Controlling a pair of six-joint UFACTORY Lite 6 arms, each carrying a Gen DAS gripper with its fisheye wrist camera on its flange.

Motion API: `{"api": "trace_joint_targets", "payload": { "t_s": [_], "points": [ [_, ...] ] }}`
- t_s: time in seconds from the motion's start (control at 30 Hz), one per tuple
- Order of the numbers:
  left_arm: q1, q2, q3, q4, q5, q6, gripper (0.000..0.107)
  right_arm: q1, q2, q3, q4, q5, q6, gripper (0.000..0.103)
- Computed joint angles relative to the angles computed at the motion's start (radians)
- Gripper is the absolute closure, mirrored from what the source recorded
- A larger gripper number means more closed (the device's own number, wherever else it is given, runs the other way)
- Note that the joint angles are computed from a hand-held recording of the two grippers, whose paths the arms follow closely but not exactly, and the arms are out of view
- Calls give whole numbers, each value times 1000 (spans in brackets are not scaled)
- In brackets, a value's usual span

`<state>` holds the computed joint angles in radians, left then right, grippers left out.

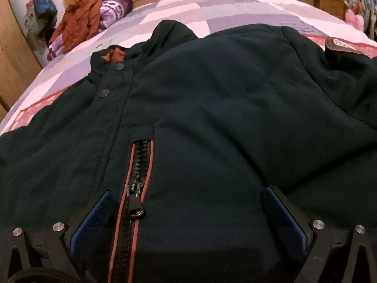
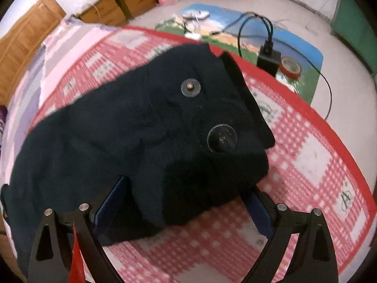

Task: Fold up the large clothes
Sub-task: 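Grasp the sleeve cuff with the right tool and lift it up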

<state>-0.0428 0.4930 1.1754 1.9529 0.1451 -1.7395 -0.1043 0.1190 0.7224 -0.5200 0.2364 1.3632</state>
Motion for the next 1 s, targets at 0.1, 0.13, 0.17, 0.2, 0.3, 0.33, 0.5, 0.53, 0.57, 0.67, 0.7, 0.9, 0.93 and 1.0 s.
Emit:
{"api": "trace_joint_targets", "payload": {
  "t_s": [0.1, 0.13, 0.17, 0.2, 0.3, 0.33, 0.5, 0.53, 0.57, 0.67, 0.7, 0.9, 0.93, 1.0],
  "points": [
    [-13, -2, -9, 28, 29, -25, 4, -45, -52, -50, -6, -92, -28, 60],
    [-16, -3, -11, 30, 37, -26, 4, -70, -74, -75, 63, -136, -104, 69],
    [-21, -5, -12, 23, 46, -16, 4, -90, -94, -96, 105, -166, -150, 72],
    [-25, -8, -14, 18, 52, -9, 4, -101, -114, -101, 105, -160, -168, 76],
    [-46, -33, -9, -177, 58, 187, 4, -113, -216, -103, -69, -58, -65, 80],
    [-59, -43, -4, -281, 74, 292, 4, -137, -256, -119, -76, -47, -72, 81],
    [-98, -92, 35, -497, 48, 456, 4, -81, -418, -177, -138, 99, -1, 82],
    [-111, -70, 84, -576, 38, 523, 4, -51, -461, -188, -165, 136, 20, 82],
    [-127, -37, 140, -681, 41, 620, 4, -34, -515, -204, -166, 170, 18, 82],
    [-174, 129, 363, -995, 135, 921, 4, 38, -628, -235, -181, 278, 65, 82],
    [-184, 225, 468, -1099, 193, 1026, 4, 83, -646, -241, -207, 330, 106, 82],
    [-128, 412, 725, -1615, 314, 1496, 4, 418, -741, -185, -282, 691, 342, 82],
    [-125, 393, 716, -1621, 322, 1517, 4, 477, -724, -149, -303, 757, 369, 82],
    [-106, 297, 613, -1624, 282, 1549, 4, 609, -638, -7, -366, 923, 384, 82]
  ]
}}
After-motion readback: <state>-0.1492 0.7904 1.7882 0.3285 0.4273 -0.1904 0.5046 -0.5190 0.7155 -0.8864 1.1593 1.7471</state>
